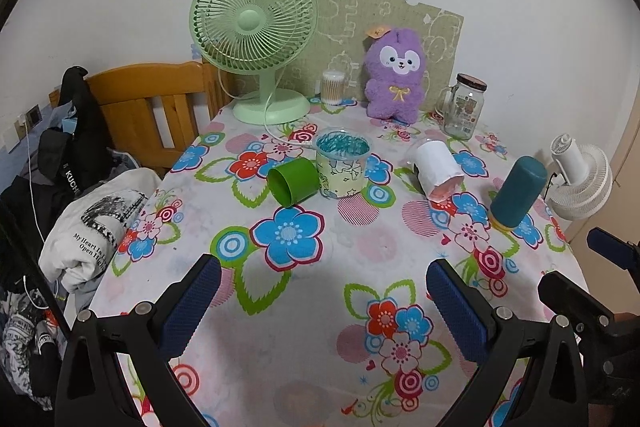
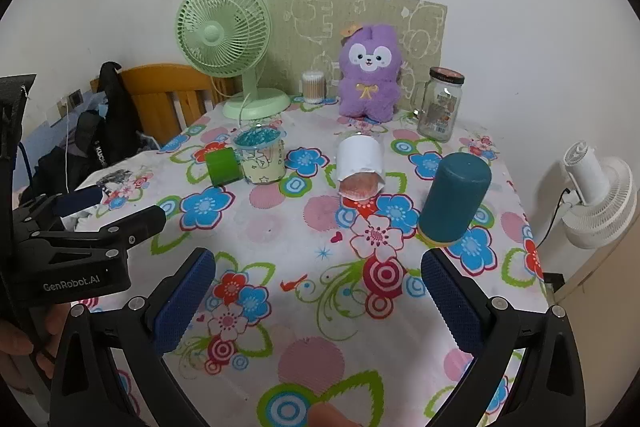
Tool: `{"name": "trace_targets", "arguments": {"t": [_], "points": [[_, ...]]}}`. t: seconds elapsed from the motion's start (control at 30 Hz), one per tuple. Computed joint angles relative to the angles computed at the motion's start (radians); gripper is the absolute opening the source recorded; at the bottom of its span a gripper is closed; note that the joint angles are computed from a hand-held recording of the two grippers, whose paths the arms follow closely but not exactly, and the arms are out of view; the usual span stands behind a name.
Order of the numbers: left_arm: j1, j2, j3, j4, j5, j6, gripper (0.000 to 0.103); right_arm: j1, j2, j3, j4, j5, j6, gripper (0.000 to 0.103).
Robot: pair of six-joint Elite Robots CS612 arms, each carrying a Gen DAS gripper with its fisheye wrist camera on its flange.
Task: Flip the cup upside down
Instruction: 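Move the right tool toward the white paper cup lying on its side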
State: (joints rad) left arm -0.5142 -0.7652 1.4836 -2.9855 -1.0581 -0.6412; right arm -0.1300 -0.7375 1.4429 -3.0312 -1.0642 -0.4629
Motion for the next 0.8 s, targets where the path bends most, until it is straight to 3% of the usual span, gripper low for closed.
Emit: {"name": "trace_targets", "arguments": {"t": [0.37, 0.8], "points": [[0.031, 0.062, -0.104, 0.055, -0.01, 0.128, 0.103, 0.032, 0.063, -0.129, 0.099, -0.047, -0.013, 0.103], [0.086, 0.141, -0.245, 0.055, -0.125, 0.285, 0.103, 0.067, 0.175, -0.35, 0.21, -0.098, -0.004, 0.103]]}}
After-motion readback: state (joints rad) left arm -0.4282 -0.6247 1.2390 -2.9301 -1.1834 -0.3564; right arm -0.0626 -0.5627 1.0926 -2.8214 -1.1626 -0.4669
